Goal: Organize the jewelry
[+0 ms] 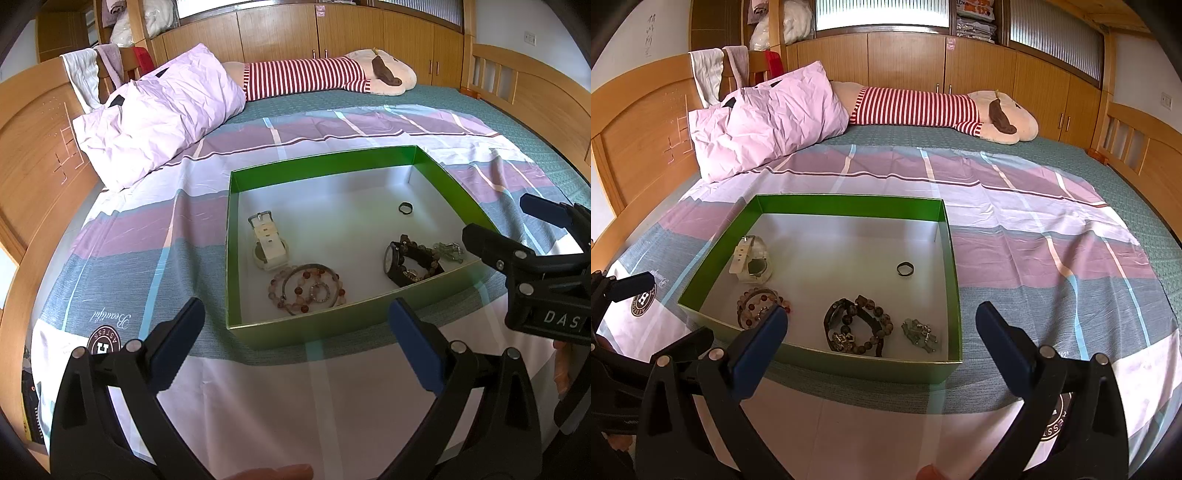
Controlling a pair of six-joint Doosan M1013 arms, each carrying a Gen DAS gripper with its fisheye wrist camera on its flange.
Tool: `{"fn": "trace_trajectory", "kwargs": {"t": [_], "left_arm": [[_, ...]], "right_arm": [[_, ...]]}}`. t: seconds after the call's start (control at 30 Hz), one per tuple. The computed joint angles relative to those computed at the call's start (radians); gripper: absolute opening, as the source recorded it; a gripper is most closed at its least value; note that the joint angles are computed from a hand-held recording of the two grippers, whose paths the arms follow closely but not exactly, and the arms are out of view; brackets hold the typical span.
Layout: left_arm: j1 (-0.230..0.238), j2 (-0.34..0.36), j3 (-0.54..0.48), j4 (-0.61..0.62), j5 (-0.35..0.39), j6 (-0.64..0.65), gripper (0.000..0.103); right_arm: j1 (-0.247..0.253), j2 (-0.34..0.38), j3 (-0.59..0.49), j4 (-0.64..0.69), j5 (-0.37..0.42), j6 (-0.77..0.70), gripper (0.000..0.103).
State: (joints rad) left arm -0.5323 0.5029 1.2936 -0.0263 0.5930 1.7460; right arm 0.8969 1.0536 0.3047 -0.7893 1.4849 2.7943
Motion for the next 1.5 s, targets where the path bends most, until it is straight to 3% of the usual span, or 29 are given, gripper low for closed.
{"fn": "trace_trajectory", "kwargs": {"t": [1.5], "left_arm": [[0.0,0.001,0.007,-0.009,0.004,0.02,0.101]], "right_arm": [[0.001,0.004,-0.002,0.002,0.002,-0.004,0.102]]}}
